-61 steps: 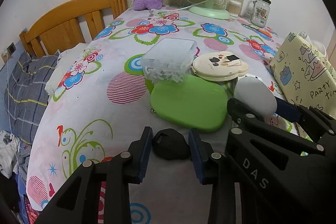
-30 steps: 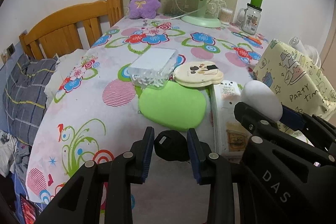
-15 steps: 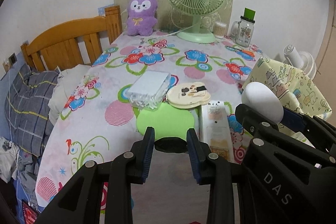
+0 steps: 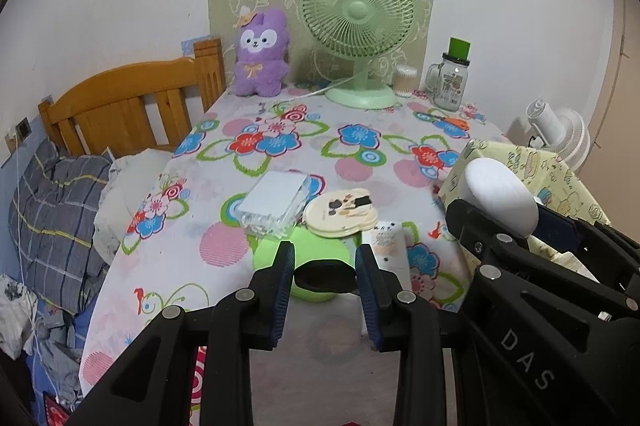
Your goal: Organize rigid objects
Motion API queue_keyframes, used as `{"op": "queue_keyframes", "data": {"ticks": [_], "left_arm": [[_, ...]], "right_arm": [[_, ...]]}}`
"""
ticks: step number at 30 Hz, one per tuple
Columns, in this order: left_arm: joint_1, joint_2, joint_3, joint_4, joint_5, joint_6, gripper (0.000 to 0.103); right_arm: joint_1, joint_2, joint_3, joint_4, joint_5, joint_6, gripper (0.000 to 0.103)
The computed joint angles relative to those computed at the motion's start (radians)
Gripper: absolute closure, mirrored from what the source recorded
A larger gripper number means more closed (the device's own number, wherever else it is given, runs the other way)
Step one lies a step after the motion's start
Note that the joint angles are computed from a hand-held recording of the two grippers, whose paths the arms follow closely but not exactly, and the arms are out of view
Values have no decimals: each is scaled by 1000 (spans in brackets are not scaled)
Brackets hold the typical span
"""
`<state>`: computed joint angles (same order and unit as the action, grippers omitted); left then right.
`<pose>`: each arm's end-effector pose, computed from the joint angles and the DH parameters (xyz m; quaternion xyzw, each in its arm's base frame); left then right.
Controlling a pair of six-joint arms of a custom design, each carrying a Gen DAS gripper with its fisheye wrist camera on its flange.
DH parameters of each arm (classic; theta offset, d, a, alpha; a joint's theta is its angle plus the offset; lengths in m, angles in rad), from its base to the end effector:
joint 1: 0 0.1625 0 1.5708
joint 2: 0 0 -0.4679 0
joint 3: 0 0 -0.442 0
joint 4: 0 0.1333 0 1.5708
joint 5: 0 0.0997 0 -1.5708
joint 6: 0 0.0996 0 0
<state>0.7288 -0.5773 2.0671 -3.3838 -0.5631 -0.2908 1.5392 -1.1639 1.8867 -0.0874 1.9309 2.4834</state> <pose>-0.2574 -0.5214 -0.0414 0.1605 0.8528 -0.3746 0.3265 0.0813 -0.5353 0.1643 0.1938 -0.8603 0.3634 0.3004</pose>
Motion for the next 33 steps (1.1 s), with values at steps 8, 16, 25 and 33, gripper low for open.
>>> {"op": "queue_keyframes", "data": {"ticks": [8,16,25,33], "left_arm": [[-16,-3,-13,5,-6,5,72],[-40,4,-33,6,17,22,72],[-59,20,-71,18,15,44,72],[-71,41,-111,27,14,63,72]], "right_arm": [[5,-31,6,1,0,5,50],[1,-60,1,17,-21,10,50],[-12,-95,-10,42,-31,15,50],[-28,-116,-23,64,-46,17,50]]}}
